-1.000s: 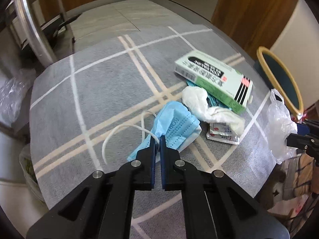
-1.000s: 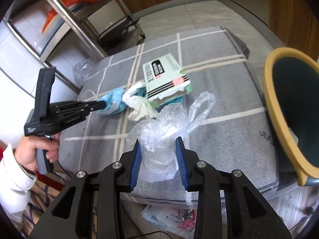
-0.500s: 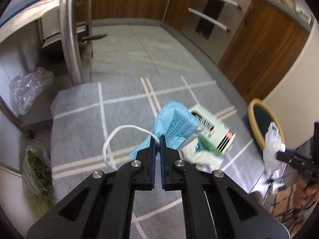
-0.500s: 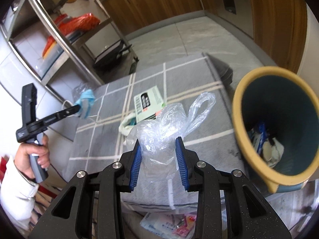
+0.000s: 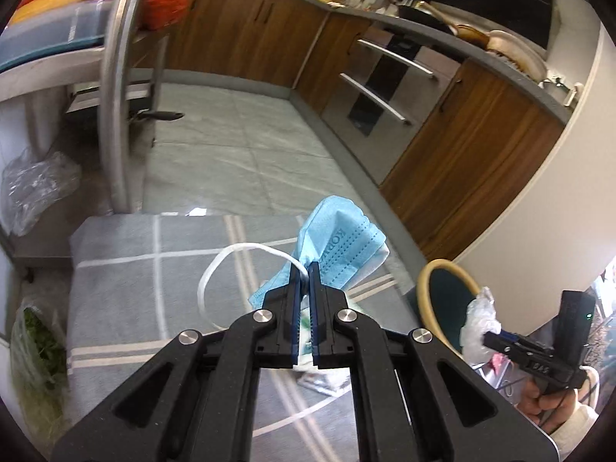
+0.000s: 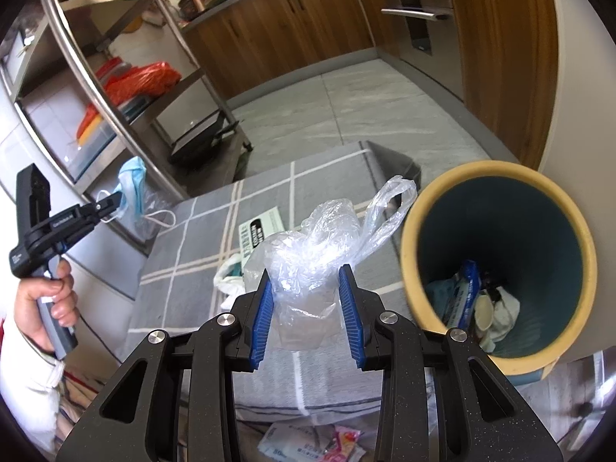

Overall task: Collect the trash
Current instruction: 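Carry the mask and plastic bag over the bin with both tools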

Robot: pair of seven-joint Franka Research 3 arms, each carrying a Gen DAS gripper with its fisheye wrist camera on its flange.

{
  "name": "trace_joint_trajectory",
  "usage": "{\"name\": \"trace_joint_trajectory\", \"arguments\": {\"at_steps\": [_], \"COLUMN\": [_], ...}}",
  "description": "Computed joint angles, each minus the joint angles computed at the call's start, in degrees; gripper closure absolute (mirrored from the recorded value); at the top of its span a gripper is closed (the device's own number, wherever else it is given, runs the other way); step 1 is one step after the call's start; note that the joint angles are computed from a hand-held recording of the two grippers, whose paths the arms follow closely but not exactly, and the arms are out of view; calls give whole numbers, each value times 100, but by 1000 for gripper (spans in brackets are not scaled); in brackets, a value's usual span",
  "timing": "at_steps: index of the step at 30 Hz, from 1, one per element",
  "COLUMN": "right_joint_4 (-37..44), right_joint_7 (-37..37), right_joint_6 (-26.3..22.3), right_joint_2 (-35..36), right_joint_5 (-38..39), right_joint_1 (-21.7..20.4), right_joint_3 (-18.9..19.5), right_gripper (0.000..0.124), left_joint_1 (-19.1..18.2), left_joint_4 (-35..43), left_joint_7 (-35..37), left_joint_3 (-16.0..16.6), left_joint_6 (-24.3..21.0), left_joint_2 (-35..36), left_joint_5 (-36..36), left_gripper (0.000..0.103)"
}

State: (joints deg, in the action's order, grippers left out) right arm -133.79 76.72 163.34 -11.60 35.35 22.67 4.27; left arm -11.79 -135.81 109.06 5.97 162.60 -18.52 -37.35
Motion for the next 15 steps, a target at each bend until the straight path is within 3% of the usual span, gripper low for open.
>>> {"name": "trace_joint_trajectory", "arguments": {"at_steps": [7, 15], "right_joint_4": [-172, -406], "right_joint_7": [212, 253], "right_joint_6": [151, 200], "right_joint_2": [-198, -408], "right_joint_5": [-166, -161], "right_joint_1": [-157, -248], "right_joint_3": [-51, -203], "right_gripper": [89, 89], "left_joint_1": [-336, -265], "left_joint_4": [463, 1169], "left_joint_7": [483, 752], "left_joint_3": [-48, -674], "left_joint_6": [-49, -159], "left_joint_2": [325, 925], "left_joint_5": [-761, -1231], "left_gripper": [100, 100]}}
